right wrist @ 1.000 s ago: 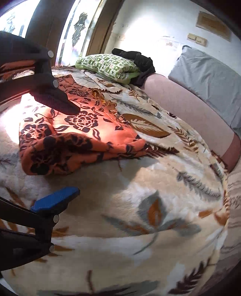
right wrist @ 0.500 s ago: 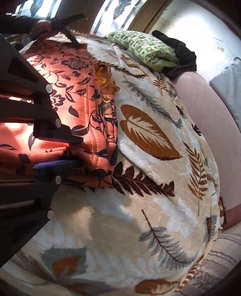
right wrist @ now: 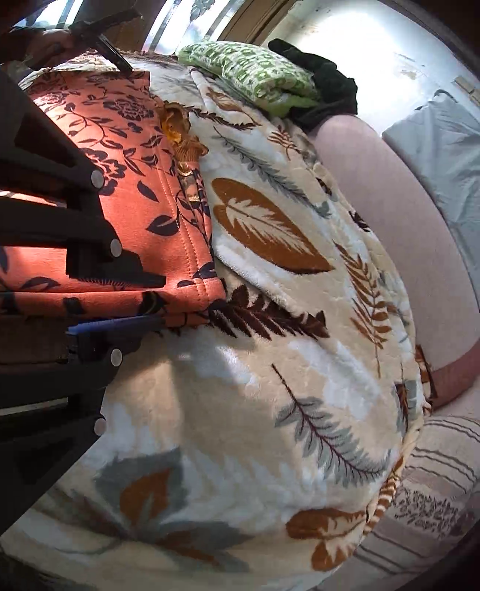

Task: Fold small clothes
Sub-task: 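Grasp the blouse hem with the left tool and fold it toward the collar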

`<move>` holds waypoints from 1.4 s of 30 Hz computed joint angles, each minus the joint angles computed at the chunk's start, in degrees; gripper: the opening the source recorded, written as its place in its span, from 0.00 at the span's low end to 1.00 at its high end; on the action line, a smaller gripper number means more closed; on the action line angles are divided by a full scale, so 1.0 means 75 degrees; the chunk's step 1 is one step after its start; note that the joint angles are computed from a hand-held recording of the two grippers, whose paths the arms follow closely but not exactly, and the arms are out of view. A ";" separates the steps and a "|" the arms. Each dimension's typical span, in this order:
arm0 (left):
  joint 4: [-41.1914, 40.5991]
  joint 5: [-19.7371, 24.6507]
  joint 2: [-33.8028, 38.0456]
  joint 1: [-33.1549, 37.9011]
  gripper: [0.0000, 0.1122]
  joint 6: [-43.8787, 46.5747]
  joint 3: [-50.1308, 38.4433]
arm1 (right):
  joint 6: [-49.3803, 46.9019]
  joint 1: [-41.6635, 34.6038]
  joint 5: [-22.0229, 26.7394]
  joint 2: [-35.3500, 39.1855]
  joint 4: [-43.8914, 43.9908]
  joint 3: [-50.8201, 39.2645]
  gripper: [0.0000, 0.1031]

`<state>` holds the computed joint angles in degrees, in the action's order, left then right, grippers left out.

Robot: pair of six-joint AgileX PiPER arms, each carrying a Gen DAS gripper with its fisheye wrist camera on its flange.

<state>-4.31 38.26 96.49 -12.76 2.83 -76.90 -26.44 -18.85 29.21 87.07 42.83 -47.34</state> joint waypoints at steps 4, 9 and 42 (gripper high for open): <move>-0.1552 0.0271 -0.1846 0.0302 0.45 0.1302 0.1265 | -0.1785 -0.1308 0.1719 -0.1783 0.2056 0.1002 0.39; -0.2487 0.0221 -0.2855 -0.0084 0.46 0.1586 0.3096 | -0.3490 -0.2024 0.4594 -0.2297 0.4207 0.2351 0.88; -0.0928 -0.0185 -0.1250 -0.1103 0.62 -0.0494 0.1165 | -0.2858 -0.0907 0.3742 0.0216 0.4787 0.0722 0.82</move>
